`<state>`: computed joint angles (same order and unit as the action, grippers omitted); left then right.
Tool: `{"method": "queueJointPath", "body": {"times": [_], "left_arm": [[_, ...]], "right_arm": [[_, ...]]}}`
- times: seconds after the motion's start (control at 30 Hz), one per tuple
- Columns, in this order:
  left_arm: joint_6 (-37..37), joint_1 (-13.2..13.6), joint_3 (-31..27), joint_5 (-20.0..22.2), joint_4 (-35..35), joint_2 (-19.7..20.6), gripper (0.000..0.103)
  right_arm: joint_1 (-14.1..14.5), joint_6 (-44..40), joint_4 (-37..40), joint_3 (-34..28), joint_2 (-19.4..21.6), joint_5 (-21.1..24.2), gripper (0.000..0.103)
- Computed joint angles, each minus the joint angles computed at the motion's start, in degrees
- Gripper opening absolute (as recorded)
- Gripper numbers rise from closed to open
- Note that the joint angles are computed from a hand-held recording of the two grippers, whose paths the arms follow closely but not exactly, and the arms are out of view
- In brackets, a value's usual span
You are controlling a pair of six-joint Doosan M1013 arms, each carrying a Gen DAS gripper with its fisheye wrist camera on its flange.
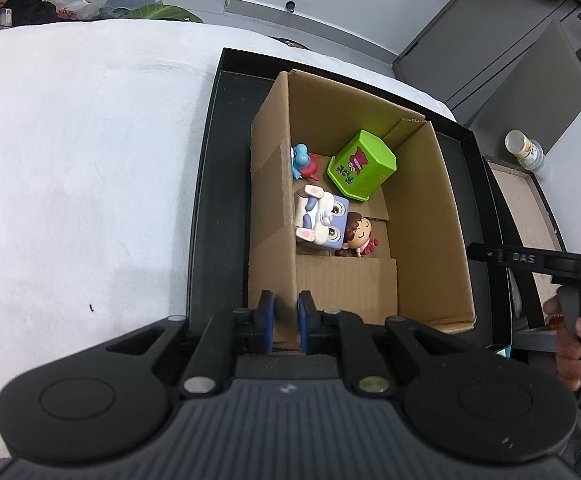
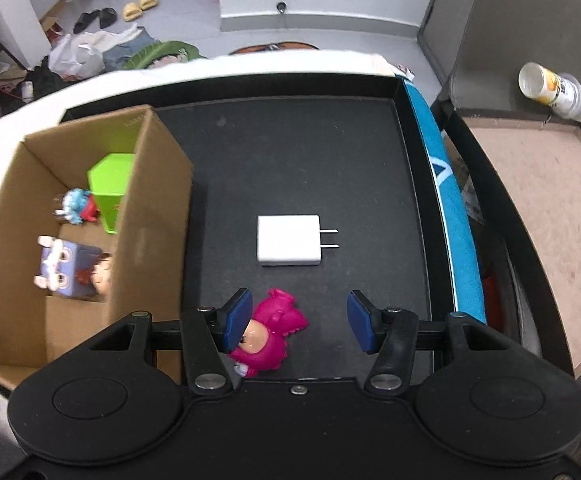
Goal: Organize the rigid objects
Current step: 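Move the right gripper to the pink dinosaur and close on it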
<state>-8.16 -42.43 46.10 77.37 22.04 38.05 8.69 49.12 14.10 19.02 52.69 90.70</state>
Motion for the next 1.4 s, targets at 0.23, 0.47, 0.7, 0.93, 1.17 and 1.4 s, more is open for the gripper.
{"method": "queueJointPath", "body": {"times": [0.23, 0.47, 0.7, 0.93, 1.17, 1.4], "left_arm": [[0.98, 0.1, -0.33, 0.43, -0.45, 0.24, 0.011], [2.26, 0.09, -0.83, 0.87, -0.61, 0.48, 0.012], [3.52, 0.04, -2.15, 2.28, -0.67, 1.14, 0.012], [4.2, 0.03, -2.97, 3.21, -0.78, 1.54, 0.012], [4.22, 0.0, -3.06, 3.41, -0.73, 1.62, 0.012], [3.83, 0.06, -3.21, 3.44, -0.94, 1.66, 0.012]], "right_arm": [[0.09, 3.76, -0.01, -7.66, 4.62, 6.08, 0.053], [0.28, 3.09, -0.37, -3.85, 3.23, 4.52, 0.053], [0.56, 1.11, -2.24, -1.96, 2.36, 4.95, 0.052], [0.87, -0.53, -4.76, -1.73, 2.58, 7.08, 0.041], [0.84, -4.08, -5.14, 4.97, -1.08, 3.04, 0.036], [0.21, -4.12, -3.76, 5.56, -2.36, 2.97, 0.034]]}}
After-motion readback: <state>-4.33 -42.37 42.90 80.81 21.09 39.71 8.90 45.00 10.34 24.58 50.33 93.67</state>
